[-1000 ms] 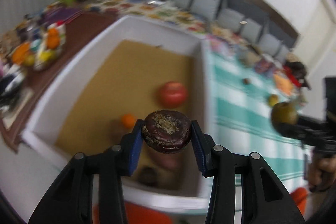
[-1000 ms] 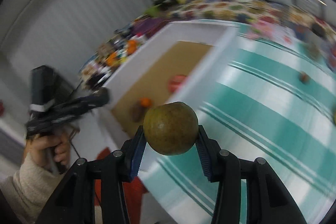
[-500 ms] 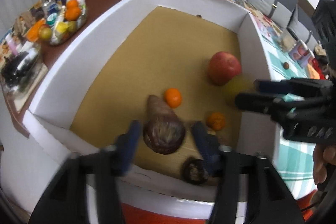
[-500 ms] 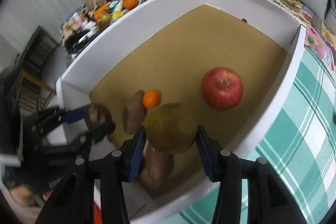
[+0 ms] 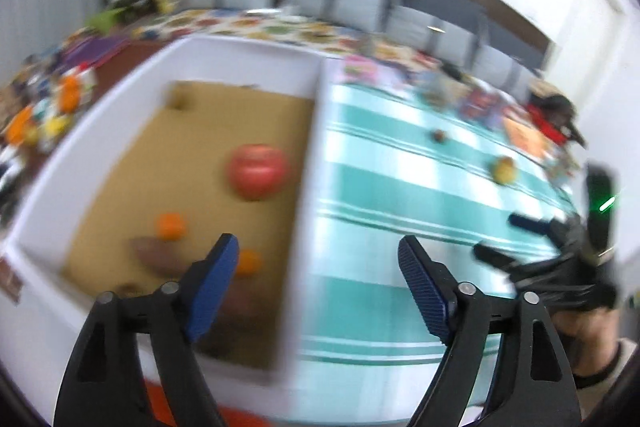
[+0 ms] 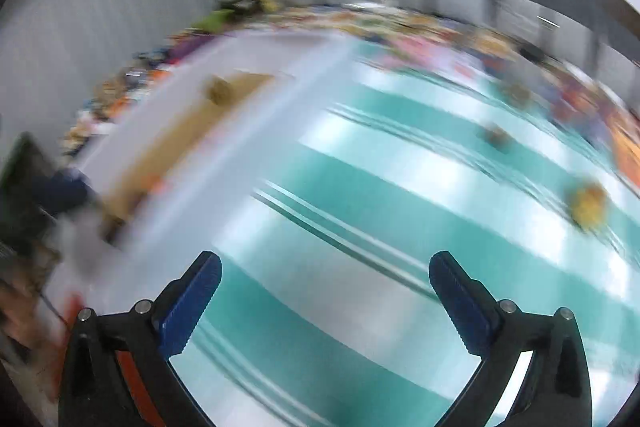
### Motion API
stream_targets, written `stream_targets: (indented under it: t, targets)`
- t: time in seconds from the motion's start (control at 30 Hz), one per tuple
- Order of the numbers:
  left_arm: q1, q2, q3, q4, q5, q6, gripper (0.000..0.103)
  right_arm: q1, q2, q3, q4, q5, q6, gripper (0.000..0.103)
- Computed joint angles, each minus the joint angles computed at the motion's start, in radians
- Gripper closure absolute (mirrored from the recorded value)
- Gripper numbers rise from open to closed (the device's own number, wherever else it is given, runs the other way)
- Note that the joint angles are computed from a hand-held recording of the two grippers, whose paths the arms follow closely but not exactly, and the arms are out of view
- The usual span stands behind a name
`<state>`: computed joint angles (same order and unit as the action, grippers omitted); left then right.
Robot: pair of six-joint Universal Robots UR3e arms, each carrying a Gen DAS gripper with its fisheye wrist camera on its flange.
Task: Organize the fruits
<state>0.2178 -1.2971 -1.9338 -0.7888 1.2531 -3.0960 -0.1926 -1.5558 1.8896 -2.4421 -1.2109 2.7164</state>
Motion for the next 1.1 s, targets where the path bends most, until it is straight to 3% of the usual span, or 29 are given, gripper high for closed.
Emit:
stream_targets:
  t: [0.13,0.3,0.5,0.63,0.87,1.1]
  targets:
    - [-0.298,-0.233,0.105,0.135,0.081,-0.124,0.016,-0.319,-0.112,0.283,-0.126,-0.044,-0.158,0.000]
    - [-0.543,-0.581,0.275,0.291,0.170,-0.206,0.016,-0.598,-0.074,0.389,-0.258,-0.039,-0.241,0.000]
    - [-0.661,-0.872,0.529,0.281,0.259,-0.263,0.016,-0.706,-0.006,0.422,-0.356,0.006,-0.242,0.000]
    - [-0.693,-0.988,0.660,0.250,0.312,-0.232,0.016,-0.678,0.059,0.419,-0.443,0.011,-0.205,0.000]
    - [-0.741,-1.033,0.655,0.334,0.417,-0.181,0.010,-0.719,0.013,0.484,-0.455,0.040,-0.235,0.000]
    - [-0.738,-1.041,0.665,0.329,0.415,-0.184,0.008,-0.720,0.014,0.485,-0.458,0.043,-0.236,0.000]
